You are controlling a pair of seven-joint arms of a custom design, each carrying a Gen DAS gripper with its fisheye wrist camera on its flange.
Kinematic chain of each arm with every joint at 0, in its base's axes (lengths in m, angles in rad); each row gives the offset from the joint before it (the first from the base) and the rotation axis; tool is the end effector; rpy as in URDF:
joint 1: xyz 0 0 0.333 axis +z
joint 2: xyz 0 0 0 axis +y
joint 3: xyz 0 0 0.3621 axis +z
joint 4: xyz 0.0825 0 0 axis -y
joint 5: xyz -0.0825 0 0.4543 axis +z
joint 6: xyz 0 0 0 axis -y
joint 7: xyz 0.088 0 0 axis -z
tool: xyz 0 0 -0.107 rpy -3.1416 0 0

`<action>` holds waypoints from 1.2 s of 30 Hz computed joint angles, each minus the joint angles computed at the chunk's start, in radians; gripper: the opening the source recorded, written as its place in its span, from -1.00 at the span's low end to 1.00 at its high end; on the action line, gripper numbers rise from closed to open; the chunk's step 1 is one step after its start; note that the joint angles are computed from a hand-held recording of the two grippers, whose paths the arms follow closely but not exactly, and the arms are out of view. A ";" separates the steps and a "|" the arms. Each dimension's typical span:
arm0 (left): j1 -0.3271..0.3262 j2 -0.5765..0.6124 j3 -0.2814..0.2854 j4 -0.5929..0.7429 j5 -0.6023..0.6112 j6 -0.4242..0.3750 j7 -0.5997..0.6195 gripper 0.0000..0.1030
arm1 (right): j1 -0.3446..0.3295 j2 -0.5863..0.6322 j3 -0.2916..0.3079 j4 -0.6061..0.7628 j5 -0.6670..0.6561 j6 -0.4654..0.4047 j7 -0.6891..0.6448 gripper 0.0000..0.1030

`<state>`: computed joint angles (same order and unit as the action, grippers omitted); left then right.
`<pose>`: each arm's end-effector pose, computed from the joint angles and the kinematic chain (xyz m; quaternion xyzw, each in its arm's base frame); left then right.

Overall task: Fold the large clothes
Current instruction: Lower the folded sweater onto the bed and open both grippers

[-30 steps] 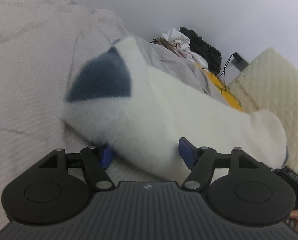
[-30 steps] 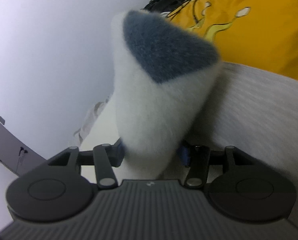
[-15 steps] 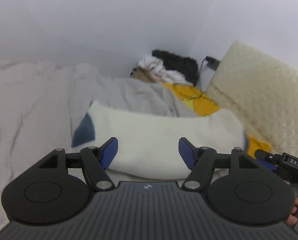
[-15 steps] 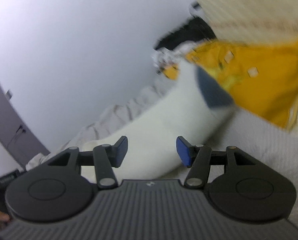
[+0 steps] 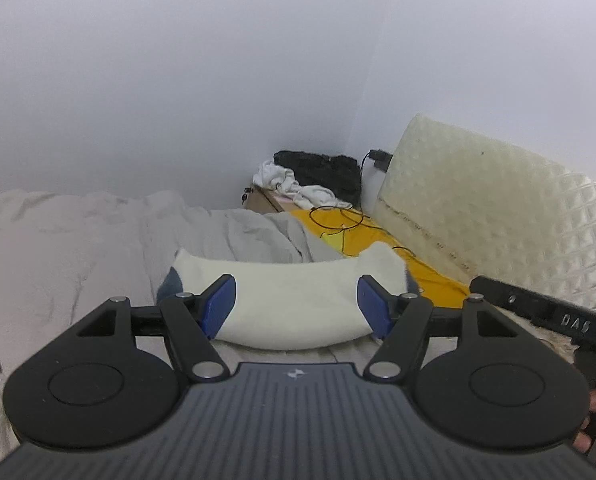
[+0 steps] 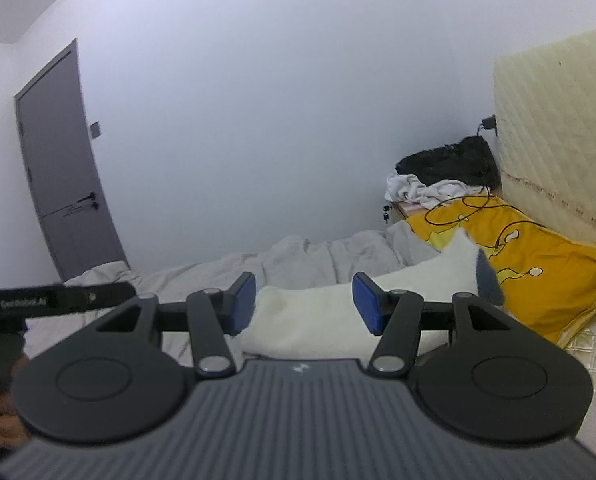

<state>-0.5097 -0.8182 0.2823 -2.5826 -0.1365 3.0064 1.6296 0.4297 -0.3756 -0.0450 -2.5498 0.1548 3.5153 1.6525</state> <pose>0.3957 -0.0453 0.6654 -0.5451 0.6064 -0.5257 0.2424 0.4606 0.1638 0.5699 -0.5833 0.5254 -0.2990 0.5425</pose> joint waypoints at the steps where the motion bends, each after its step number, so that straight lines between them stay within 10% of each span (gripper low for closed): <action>1: 0.025 -0.027 -0.023 -0.014 0.004 -0.017 -0.013 0.40 | -0.011 -0.011 0.017 -0.012 0.009 0.003 -0.007 0.12; 16: 0.134 -0.298 -0.093 -0.220 0.065 -0.103 -0.053 0.41 | -0.228 -0.148 0.391 -0.136 0.297 -0.080 -0.115 0.12; 36: 0.157 -0.274 -0.088 -0.267 0.099 -0.090 -0.037 0.68 | -0.481 -0.185 0.689 -0.157 0.323 -0.148 0.013 0.12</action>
<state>-0.3525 -1.0925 0.1945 -2.8491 -0.0374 2.9167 1.5923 -0.0514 -0.5602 0.6440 -2.7066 0.4775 3.3671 1.6658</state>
